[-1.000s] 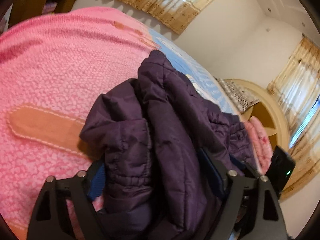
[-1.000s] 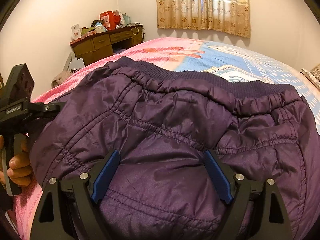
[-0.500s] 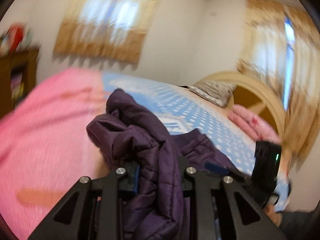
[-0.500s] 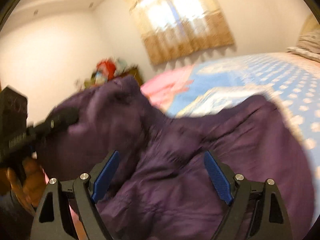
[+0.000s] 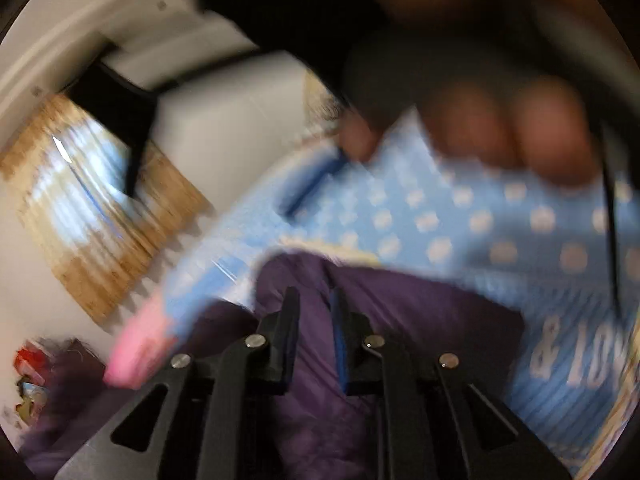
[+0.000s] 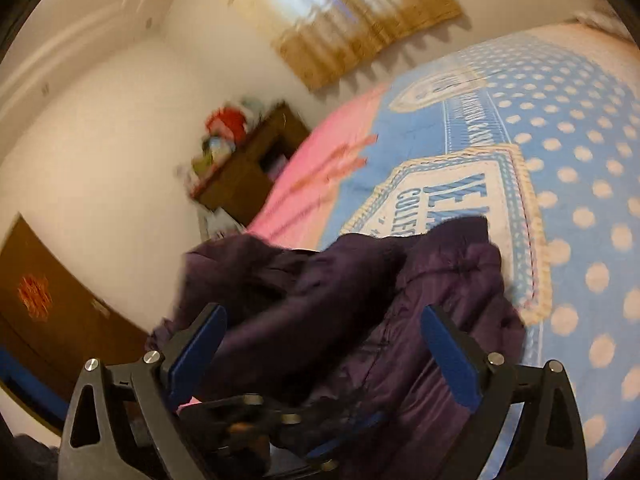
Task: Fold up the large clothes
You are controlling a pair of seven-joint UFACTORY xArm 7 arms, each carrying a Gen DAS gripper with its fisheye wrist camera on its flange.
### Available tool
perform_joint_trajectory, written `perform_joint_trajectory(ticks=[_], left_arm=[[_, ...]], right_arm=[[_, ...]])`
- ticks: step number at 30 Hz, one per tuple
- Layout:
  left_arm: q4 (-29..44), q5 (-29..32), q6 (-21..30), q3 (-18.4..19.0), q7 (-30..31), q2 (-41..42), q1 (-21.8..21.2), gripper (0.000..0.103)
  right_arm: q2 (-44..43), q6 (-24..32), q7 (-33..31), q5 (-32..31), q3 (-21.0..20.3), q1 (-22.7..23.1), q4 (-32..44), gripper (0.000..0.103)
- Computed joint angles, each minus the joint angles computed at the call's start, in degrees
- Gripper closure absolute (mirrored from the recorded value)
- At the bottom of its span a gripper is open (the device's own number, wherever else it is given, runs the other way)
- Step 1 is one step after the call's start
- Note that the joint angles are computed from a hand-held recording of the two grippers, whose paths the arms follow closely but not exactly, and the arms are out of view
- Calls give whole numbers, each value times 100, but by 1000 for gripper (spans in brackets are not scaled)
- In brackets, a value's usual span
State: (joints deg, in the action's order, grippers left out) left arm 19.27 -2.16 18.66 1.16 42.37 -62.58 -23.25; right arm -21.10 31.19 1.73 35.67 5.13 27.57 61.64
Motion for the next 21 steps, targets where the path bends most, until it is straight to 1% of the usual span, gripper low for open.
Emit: perform_joint_trajectory(ticks=[1,2,3,4,5,6,7,8,9,10,11,12,14,15,17,18,19,21], left_arm=[[44,13,121,115,71,103,25,88],[160,-34,405,311,145,189,26,90],[261,-214,650,554,145,68,-3,92],[318,-369,808,610,108,-63,-25,92],[397,-500,1096,681,14,-351,97,92],[433,-599,1240,682,-98,-561,247,88],[531,-786,1550,815,-330,-852,433,80],[576,-865,1794,912,-481,-1012,647,68],[613,-895,2076,1029,-699,-1280,1032,44],[571,-938,2185,1173,-828,-1532,1337,24],[546,-815,2352,1374,-1000,-1756,1882,17],[557,-700,2502,1501,-1022,-1854,2194,16],[731,-443,2928,1986,-1019,-1854,2826,15],[823,-393,3104,2207,-1010,-1816,3029,14],[1103,-436,3425,2655,-1194,-1539,3404,8],[1354,-637,3726,2986,-1418,-1272,3445,0],[1539,-909,3988,3303,-1666,-1027,3428,0],[1749,-1321,4311,3661,-2015,-569,3369,0]], right_arm=[[182,156,63,-234,75,-54,308,5],[337,229,-22,-296,99,-27,557,5],[520,273,-2,-460,206,-38,850,5],[667,251,132,-717,354,-95,1060,5],[794,169,210,-923,470,-120,1205,5],[928,34,186,-1037,549,-97,1310,5],[1071,-66,202,-1149,616,-80,1400,5],[1167,-126,266,-1234,676,-59,1438,5],[1263,-225,316,-1231,723,-14,1445,5],[1314,-349,336,-1193,759,39,1405,5],[1351,-449,354,-1192,786,78,1361,5],[1408,-580,515,-1354,885,112,1301,5],[1544,-709,667,-1581,996,207,1278,5],[1634,-734,691,-1651,1041,272,1295,5],[1761,-799,804,-1816,1124,384,1306,5],[1814,-823,837,-1878,1159,443,1321,5],[1881,-824,866,-1937,1187,495,1359,5],[1918,-875,1012,-2095,1233,580,1333,5]])
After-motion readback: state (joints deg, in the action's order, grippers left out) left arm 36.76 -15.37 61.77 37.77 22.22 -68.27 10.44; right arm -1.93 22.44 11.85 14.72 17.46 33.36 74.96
